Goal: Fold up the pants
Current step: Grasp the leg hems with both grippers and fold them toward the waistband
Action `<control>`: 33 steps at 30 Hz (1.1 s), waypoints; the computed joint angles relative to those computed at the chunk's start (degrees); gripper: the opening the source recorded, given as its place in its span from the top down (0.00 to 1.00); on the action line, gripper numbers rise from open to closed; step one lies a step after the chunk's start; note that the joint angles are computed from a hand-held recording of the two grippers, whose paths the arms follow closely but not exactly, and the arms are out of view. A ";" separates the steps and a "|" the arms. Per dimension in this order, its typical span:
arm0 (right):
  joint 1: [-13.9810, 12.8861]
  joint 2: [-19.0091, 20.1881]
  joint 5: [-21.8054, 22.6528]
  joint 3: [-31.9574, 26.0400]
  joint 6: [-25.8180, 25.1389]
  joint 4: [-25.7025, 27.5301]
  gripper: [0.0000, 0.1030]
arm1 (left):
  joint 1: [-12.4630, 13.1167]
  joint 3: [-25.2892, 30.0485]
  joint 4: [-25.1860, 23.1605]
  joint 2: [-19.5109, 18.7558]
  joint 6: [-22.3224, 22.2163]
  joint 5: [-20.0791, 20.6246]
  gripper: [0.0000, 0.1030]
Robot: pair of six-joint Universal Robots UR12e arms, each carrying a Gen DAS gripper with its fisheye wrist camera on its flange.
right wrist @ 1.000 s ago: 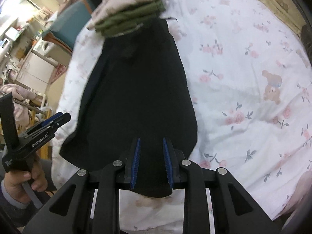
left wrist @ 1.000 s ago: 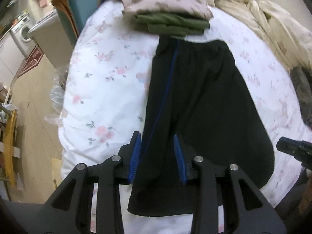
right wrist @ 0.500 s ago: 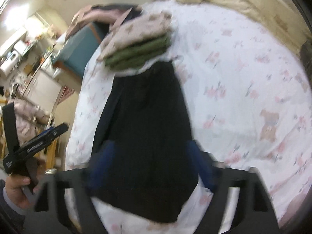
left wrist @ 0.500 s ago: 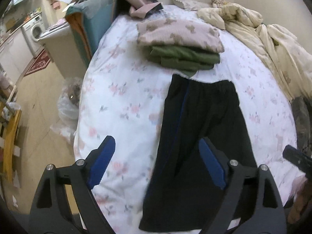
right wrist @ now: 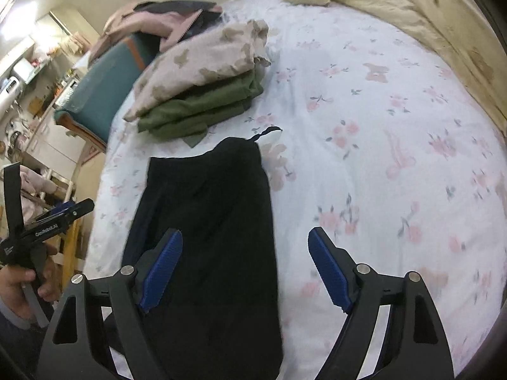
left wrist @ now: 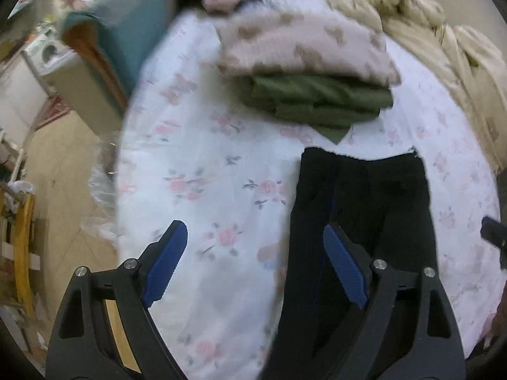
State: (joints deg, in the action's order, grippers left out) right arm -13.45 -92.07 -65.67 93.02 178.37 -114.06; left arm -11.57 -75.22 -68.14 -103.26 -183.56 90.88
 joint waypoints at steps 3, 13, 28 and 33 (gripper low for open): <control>0.85 3.06 -1.75 -2.14 -1.64 0.46 0.38 | 1.62 3.77 -9.49 -4.24 6.05 -11.83 0.21; 1.31 11.48 1.28 -7.19 -4.28 1.92 0.42 | 1.26 5.68 -2.51 -8.67 6.09 -12.14 0.29; 3.76 16.46 -2.07 -13.79 -15.81 6.23 0.82 | 0.65 13.31 -5.32 -12.37 17.12 -17.10 0.88; 3.81 15.28 -2.37 -13.35 -13.35 -5.18 0.82 | 0.22 13.61 4.63 -11.87 17.98 -15.35 0.89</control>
State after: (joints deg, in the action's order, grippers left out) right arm -9.64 -76.79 -68.04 79.67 165.02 -119.23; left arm -11.35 -61.61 -63.51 -115.13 -165.59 75.53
